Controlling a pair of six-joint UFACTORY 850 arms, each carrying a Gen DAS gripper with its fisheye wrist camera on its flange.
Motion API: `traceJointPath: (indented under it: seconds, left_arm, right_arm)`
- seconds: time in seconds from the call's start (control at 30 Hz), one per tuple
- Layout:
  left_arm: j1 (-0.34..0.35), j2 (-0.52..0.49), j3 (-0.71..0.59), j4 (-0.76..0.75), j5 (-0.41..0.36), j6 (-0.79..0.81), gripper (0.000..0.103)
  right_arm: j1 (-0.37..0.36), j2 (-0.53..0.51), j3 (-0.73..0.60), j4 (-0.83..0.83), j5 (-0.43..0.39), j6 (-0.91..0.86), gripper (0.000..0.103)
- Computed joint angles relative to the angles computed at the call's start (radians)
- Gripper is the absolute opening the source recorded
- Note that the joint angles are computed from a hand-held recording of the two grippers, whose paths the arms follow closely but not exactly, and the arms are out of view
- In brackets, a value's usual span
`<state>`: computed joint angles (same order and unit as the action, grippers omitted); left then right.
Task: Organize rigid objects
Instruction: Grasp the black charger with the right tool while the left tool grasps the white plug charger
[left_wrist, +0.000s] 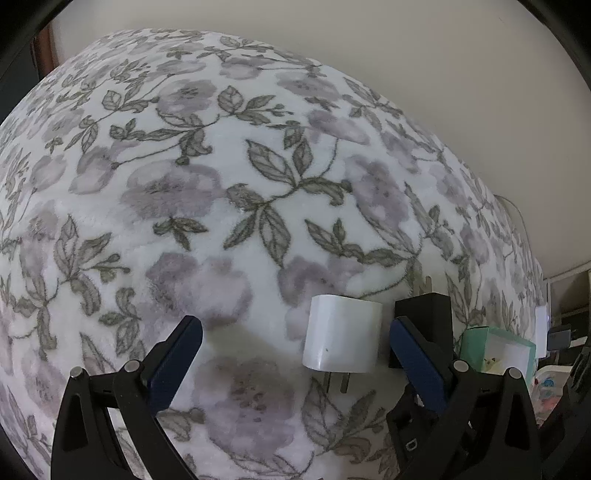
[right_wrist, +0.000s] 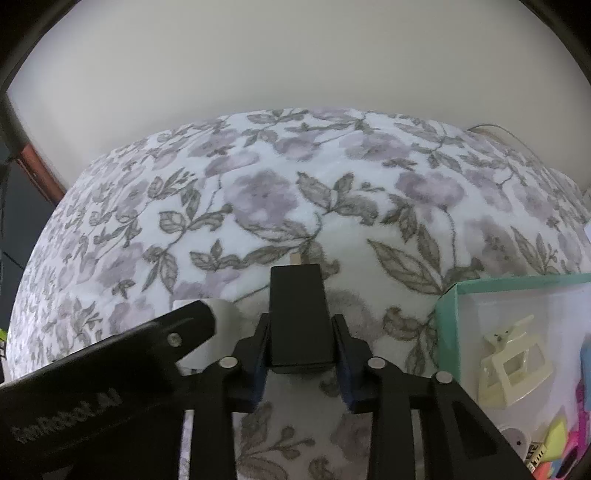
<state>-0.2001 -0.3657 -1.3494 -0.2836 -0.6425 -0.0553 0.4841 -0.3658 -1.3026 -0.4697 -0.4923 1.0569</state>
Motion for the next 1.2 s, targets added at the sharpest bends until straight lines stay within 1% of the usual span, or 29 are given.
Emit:
traceJointPath:
  seconds: [0.17,0.33,0.43,0.5,0.53,0.57,0.63,0.67,0.73,0.83,0.9,1.07,1.2]
  left_arm:
    - [-0.014,-0.005,0.003,0.033,0.013,-0.011,0.101]
    - [-0.024,-0.004,0.007,0.048,0.020,0.000,0.101]
    - [-0.037,-0.002,0.008,0.069,0.035,0.002,0.096]
    - [-0.048,0.000,0.013,0.078,0.050,0.011,0.087]
    - [-0.053,-0.003,0.011,0.089,0.054,0.005,0.078]
    - [-0.059,-0.005,0.011,0.108,0.055,-0.007,0.070]
    - [-0.065,-0.010,0.012,0.132,0.055,-0.022,0.063]
    - [-0.074,-0.007,0.018,0.179,0.069,-0.054,0.057]
    - [-0.078,0.001,0.025,0.196,0.080,-0.055,0.045]
    - [-0.072,-0.001,0.023,0.166,0.077,-0.029,0.045]
    - [-0.069,-0.001,0.022,0.172,0.071,-0.031,0.045]
    - [-0.067,0.006,0.013,0.214,0.039,-0.093,0.045]
    - [-0.069,0.036,0.015,0.251,0.026,-0.152,0.045]
  right_arm:
    - [-0.002,0.019,0.025,0.009,0.011,0.001,0.033]
    - [-0.002,0.031,0.038,0.001,0.000,0.005,0.033]
    - [-0.002,0.037,0.046,0.002,-0.003,0.003,0.033]
    - [-0.003,0.043,0.054,0.008,-0.003,-0.003,0.033]
    - [-0.004,0.048,0.060,0.012,-0.003,-0.005,0.033]
    - [-0.005,0.050,0.063,0.016,-0.004,-0.006,0.032]
    - [-0.008,0.057,0.071,0.026,-0.004,-0.008,0.032]
    - [-0.010,0.061,0.075,0.033,-0.002,-0.011,0.032]
    - [-0.013,0.065,0.082,0.048,0.001,-0.019,0.032]
    - [-0.016,0.069,0.086,0.056,0.001,-0.025,0.032]
    - [-0.016,0.069,0.085,0.058,-0.005,-0.026,0.032]
    - [-0.014,0.077,0.087,0.075,-0.017,-0.038,0.032]
    - [-0.019,0.114,0.106,0.123,-0.009,-0.048,0.032]
